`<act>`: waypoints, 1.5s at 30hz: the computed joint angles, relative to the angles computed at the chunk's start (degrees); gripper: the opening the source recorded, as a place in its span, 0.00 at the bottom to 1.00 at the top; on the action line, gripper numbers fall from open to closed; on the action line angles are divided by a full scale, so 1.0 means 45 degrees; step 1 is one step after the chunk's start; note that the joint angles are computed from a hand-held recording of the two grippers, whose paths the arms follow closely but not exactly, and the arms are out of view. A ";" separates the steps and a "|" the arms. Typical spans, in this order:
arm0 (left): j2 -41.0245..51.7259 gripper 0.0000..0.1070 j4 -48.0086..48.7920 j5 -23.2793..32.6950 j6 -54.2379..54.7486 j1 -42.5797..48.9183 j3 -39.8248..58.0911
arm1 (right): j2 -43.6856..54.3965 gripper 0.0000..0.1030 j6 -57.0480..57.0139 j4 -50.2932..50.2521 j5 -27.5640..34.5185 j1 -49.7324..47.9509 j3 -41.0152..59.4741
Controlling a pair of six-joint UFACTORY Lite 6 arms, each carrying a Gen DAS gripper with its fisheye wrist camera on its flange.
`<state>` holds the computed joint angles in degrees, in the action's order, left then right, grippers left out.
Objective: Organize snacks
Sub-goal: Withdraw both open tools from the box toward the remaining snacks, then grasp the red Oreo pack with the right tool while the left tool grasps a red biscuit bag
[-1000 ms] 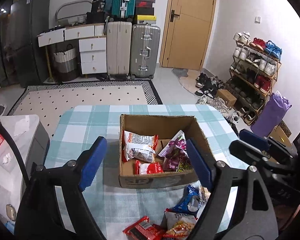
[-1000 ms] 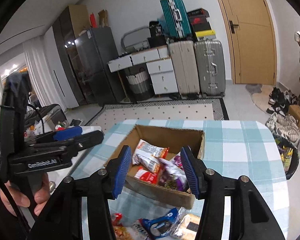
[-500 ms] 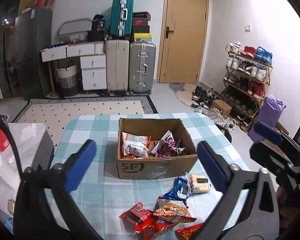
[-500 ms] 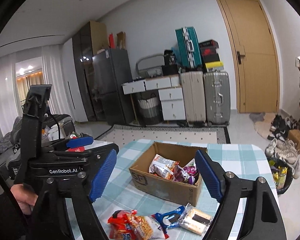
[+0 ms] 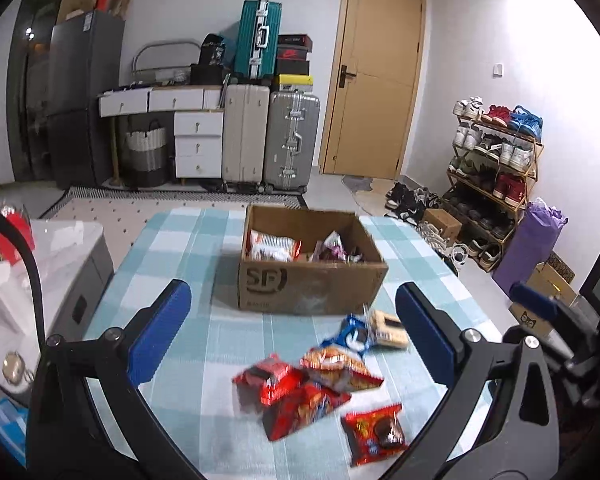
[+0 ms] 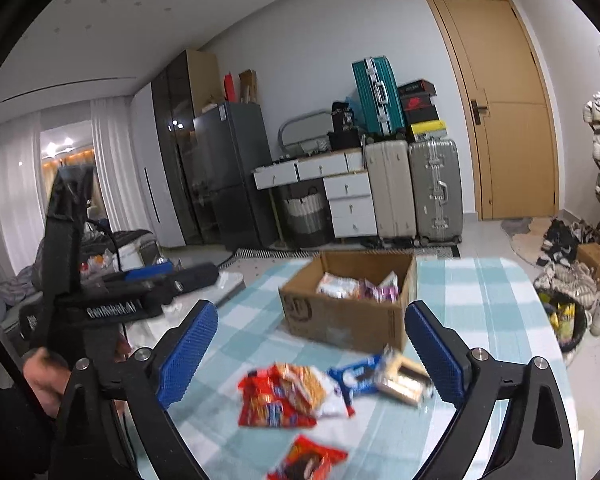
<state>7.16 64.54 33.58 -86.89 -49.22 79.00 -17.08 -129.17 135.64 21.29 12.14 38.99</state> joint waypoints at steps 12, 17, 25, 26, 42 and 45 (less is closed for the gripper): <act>-0.0501 0.95 0.3562 -0.1149 -0.5935 0.0349 -0.4624 | 0.2471 0.94 -0.2089 0.2483 0.0883 0.0399 -0.1635; 0.0341 0.95 0.5571 -0.1649 -0.8417 0.0549 -0.5539 | 0.4081 0.94 -0.2940 0.3734 0.1541 0.0814 -0.1777; 0.1152 0.95 0.8664 -0.2392 -1.1954 0.1355 -0.6493 | 0.5849 0.94 -0.2195 0.3346 0.1449 0.1101 -0.0907; 0.1298 0.95 0.9138 -0.2462 -1.2514 0.1485 -0.6600 | 0.6046 0.94 -0.2069 0.3236 0.1410 0.1113 -0.0751; 0.2225 0.95 1.2914 -0.3277 -1.6157 0.2599 -0.6553 | 0.8179 0.70 -0.1062 0.2487 -0.0719 0.2143 0.1690; 0.2132 0.95 1.3921 -0.3290 -1.7302 0.2730 -0.6775 | 0.8239 0.66 -0.2233 0.3657 -0.1176 0.2481 0.1836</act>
<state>16.76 127.18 18.77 -164.75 -36.94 48.51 20.00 -139.22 152.10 16.00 23.30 47.26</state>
